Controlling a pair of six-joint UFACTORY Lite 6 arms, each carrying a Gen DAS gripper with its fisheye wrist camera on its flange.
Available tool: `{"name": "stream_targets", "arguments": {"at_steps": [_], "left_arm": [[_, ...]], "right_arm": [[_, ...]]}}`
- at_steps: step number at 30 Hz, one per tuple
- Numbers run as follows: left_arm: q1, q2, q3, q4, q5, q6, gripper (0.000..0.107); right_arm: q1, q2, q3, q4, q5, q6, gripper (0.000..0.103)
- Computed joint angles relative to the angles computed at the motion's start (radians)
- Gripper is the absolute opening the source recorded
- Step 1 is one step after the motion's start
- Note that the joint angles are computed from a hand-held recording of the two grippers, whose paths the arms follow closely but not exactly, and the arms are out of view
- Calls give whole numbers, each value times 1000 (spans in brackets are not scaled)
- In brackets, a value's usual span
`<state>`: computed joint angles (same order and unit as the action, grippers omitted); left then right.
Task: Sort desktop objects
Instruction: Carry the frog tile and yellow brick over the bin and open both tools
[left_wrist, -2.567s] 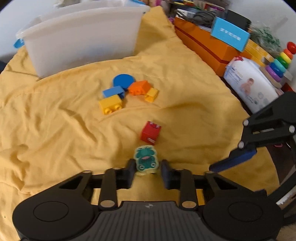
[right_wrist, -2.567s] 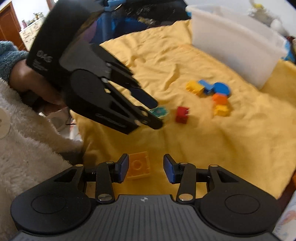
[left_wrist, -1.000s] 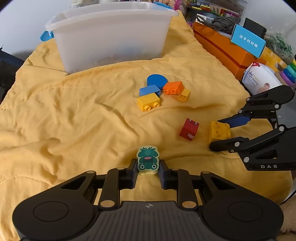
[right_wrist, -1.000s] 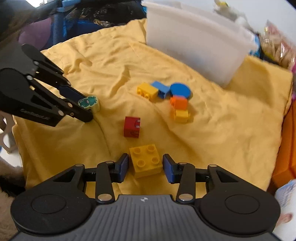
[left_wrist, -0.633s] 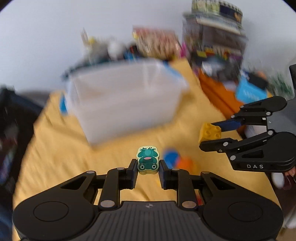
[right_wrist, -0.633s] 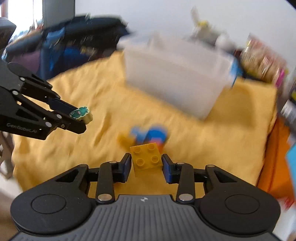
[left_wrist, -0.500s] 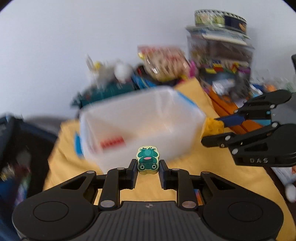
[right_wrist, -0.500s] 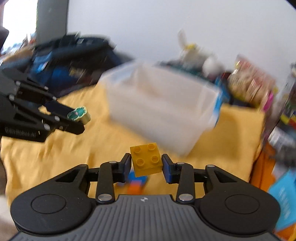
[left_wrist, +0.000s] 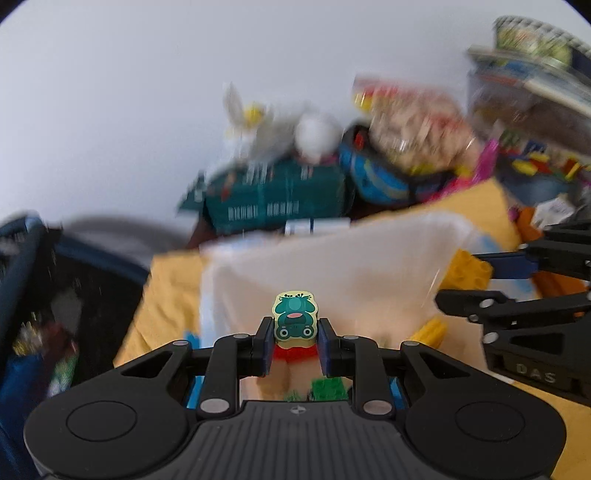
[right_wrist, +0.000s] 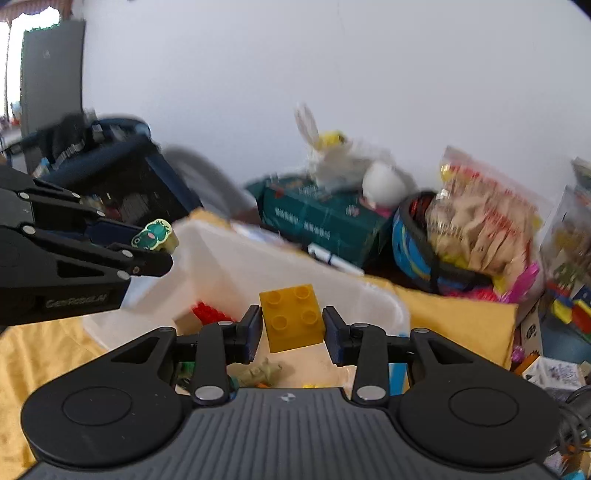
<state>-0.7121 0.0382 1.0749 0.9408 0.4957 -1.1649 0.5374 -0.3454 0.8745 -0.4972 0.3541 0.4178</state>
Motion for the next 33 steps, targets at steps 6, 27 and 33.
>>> {"name": "stream_targets", "arguments": {"at_steps": [6, 27, 33], "left_arm": [[9, 11, -54, 18, -19, -45, 47], [-432, -518, -497, -48, 206, -421, 71], [-740, -300, -569, -36, 241, -646, 71]], "right_arm": [[-56, 140, -11, 114, -51, -55, 44], [40, -487, -285, 117, 91, -64, 59], [101, -806, -544, 125, 285, -47, 59]]}}
